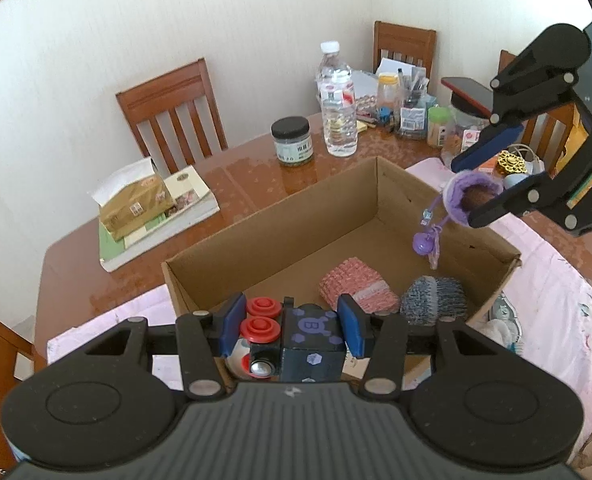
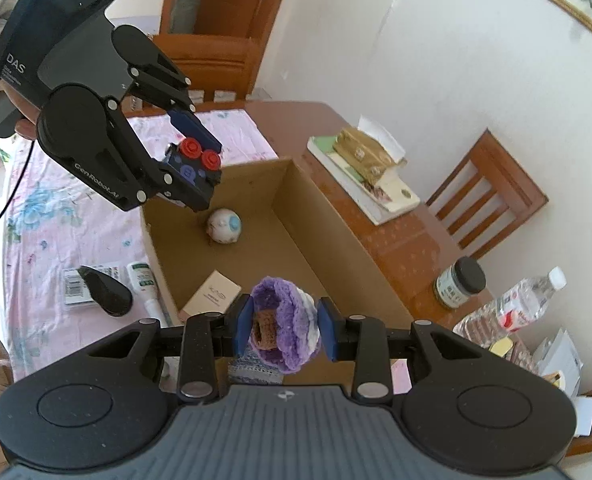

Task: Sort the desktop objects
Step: 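Lift both held items and carry them over the cardboard box, then open both tools to drop the car and flower into the box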

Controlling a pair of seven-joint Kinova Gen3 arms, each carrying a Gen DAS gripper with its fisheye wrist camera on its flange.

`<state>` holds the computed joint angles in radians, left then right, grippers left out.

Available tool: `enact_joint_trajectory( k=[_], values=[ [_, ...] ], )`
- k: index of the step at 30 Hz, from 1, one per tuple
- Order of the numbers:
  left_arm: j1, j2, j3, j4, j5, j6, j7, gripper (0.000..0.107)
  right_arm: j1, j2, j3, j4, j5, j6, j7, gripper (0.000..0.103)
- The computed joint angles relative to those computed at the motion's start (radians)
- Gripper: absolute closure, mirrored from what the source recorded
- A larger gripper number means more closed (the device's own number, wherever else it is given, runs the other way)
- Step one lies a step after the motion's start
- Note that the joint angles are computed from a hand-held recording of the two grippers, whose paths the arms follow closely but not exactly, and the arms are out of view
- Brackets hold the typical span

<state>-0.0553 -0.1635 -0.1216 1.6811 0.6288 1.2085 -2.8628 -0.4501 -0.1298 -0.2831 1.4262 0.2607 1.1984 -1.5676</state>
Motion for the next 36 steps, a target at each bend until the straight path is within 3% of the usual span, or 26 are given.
enact_joint_trajectory(
  k=[14,16,18,24,26,29,30,36],
  values=[
    [0.034,0.078,0.078,-0.01,-0.059,-0.094,0.064,0.058,-0.018,0.081,0.038,0.015,0.007,-0.005,-0.078,0.063],
    [0.038,0.086,0.088,-0.014,-0.068,-0.105,0.075,0.058,-0.025,0.077,0.031,0.024,0.039,-0.01,-0.113,0.057],
    [0.043,0.095,0.097,-0.017,-0.077,-0.113,0.085,0.058,-0.031,0.076,0.026,0.023,0.058,-0.002,-0.142,0.042],
    [0.057,0.11,0.118,-0.009,-0.097,-0.148,0.111,0.054,-0.041,0.039,0.006,0.053,0.101,-0.008,-0.221,0.015],
    [0.061,0.117,0.122,-0.012,-0.103,-0.147,0.118,0.05,-0.041,0.025,-0.004,0.063,0.108,-0.004,-0.239,0.011],
    [0.064,0.119,0.127,-0.012,-0.108,-0.151,0.13,0.024,-0.039,0.006,-0.023,0.079,0.129,0.006,-0.276,0.003],
    [0.064,0.112,0.127,-0.003,-0.106,-0.163,0.13,0.02,-0.038,-0.001,-0.027,0.084,0.131,0.007,-0.284,0.001],
    [0.069,0.097,0.12,0.004,-0.116,-0.154,0.102,0.017,-0.018,-0.036,-0.042,0.109,0.121,0.015,-0.322,0.0]
  ],
)
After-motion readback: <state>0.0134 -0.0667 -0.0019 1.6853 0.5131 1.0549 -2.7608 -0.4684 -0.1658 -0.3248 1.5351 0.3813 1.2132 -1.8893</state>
